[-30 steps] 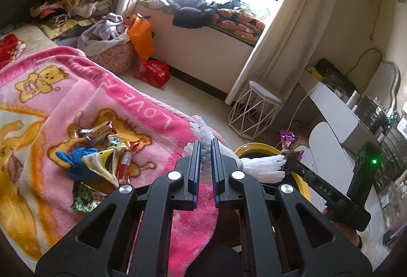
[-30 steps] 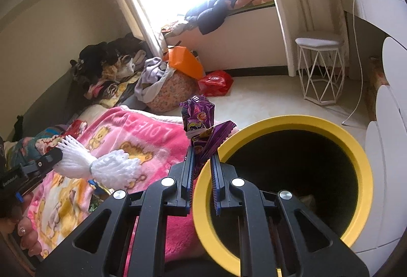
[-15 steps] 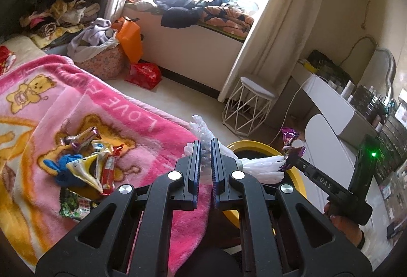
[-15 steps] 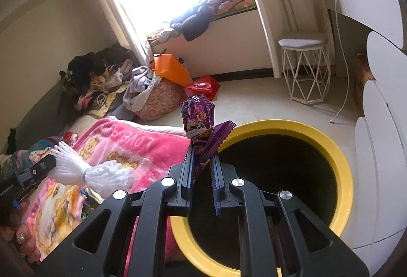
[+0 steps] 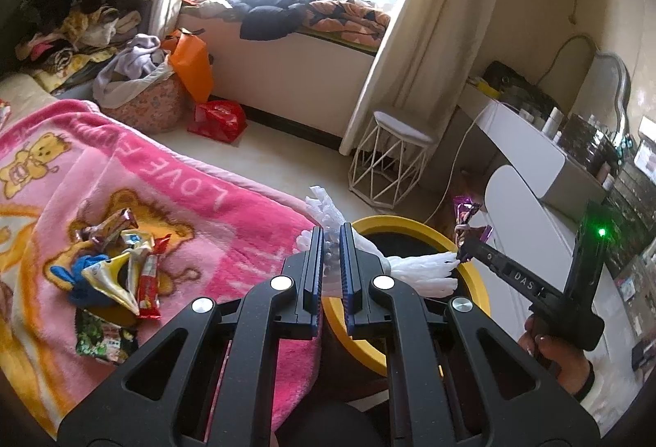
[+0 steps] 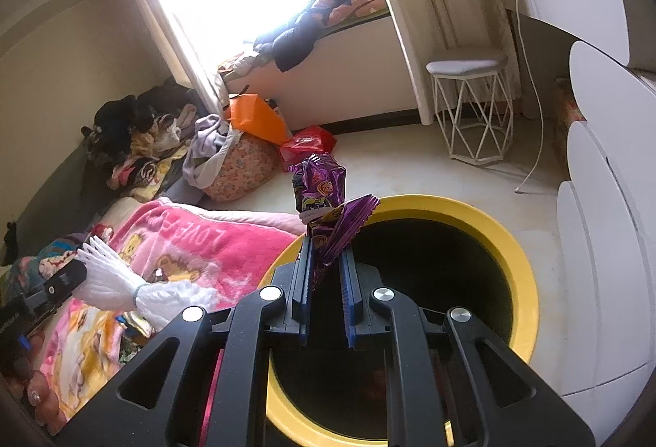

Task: Collect trash
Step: 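Carry the purple wrapper and white foam net over the yellow-rimmed bin, then open both grippers to drop the wrapper and foam net into the bin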

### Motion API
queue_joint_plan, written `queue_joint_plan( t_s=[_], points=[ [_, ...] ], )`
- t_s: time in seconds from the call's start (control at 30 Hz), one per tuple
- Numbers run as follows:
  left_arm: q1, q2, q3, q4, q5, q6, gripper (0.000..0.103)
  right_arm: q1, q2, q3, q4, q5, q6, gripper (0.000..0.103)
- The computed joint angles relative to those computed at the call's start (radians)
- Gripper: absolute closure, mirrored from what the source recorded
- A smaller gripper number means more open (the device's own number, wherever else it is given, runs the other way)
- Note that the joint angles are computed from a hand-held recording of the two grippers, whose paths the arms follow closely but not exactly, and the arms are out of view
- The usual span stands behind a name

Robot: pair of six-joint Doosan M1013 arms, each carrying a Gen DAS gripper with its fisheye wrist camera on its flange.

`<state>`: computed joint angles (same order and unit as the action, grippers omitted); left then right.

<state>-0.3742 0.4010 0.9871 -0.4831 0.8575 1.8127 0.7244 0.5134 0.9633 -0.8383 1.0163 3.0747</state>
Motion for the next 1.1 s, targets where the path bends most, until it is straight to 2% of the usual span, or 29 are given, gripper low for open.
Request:
queue_joint_plan(
  t_s=[0.6, 1.1],
  points=[
    [-0.044, 0.022, -0.009, 0.035, 0.041, 0.049, 0.098, -0.007, -0.028, 0.053, -0.003, 0.044, 0.038, 0.091],
    [-0.093, 0.056, -0.018, 0.077, 0.090, 0.106, 0.098, -0.024, -0.044, 0.089, 0.053, 0.043, 0.036, 0.091]
  ],
)
